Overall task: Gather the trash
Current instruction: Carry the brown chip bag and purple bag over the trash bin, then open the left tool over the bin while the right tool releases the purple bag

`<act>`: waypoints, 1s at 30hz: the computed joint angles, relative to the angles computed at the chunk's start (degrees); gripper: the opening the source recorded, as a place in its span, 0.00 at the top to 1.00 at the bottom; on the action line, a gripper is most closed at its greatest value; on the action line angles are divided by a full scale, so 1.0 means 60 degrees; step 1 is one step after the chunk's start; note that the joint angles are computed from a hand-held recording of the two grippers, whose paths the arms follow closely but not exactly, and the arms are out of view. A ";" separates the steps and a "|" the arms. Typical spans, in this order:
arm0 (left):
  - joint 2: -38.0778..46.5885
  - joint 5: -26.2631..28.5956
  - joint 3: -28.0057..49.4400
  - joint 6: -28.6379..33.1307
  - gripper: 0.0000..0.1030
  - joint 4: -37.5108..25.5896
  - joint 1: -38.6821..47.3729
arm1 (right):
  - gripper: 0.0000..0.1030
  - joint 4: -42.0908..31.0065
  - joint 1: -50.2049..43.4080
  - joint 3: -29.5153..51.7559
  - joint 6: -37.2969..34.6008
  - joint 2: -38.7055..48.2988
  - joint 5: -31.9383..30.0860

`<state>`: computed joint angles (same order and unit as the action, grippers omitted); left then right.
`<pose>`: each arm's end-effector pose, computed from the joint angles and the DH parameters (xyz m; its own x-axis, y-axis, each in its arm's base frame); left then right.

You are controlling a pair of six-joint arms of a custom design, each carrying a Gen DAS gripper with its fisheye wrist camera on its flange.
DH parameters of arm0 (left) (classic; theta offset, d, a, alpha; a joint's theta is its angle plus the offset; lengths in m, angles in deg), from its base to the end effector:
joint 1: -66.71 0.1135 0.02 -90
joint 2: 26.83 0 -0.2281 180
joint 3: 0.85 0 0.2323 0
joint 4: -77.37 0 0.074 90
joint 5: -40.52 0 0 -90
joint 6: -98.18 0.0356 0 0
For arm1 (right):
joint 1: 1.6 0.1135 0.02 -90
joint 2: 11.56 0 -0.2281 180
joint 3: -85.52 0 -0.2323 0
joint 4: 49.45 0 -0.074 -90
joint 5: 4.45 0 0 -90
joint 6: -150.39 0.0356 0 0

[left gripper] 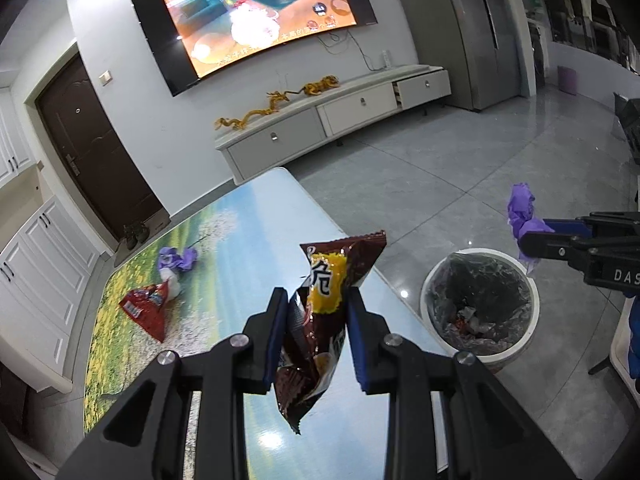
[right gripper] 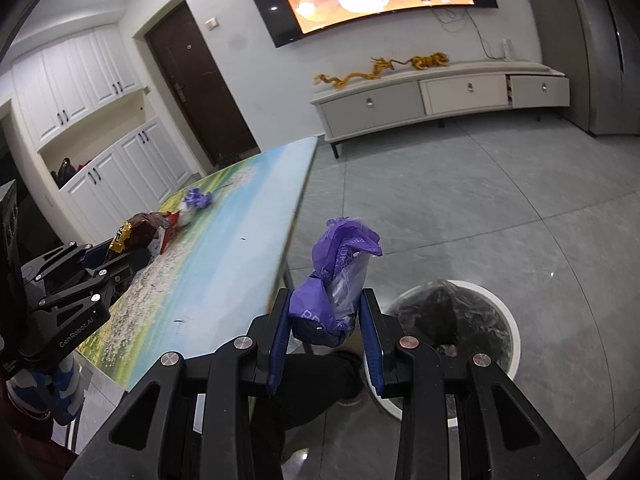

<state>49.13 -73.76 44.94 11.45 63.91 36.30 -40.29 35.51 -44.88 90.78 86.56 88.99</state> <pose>0.2166 -0.1101 0.1446 -0.5824 0.4021 -0.7064 0.2383 0.9153 0.3245 0.2332 0.1737 0.0958 -0.7222 0.0868 -0.6862 -0.2317 0.9044 0.3583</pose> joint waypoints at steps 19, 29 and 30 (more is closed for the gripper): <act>0.4919 0.1417 0.3646 -0.0378 0.73 -0.0166 -0.0450 | 0.68 0.0596 -0.1847 0.0388 -0.0034 0.2155 -0.1097; 0.7610 0.2693 0.6740 -0.0635 0.71 -0.1198 -0.0291 | 0.67 0.0176 -0.2608 0.1479 -0.0181 0.3627 -0.1327; 0.7803 0.2764 0.6963 -0.0641 0.71 -0.1269 -0.0293 | 0.67 0.0144 -0.2662 0.1568 -0.0206 0.3725 -0.1338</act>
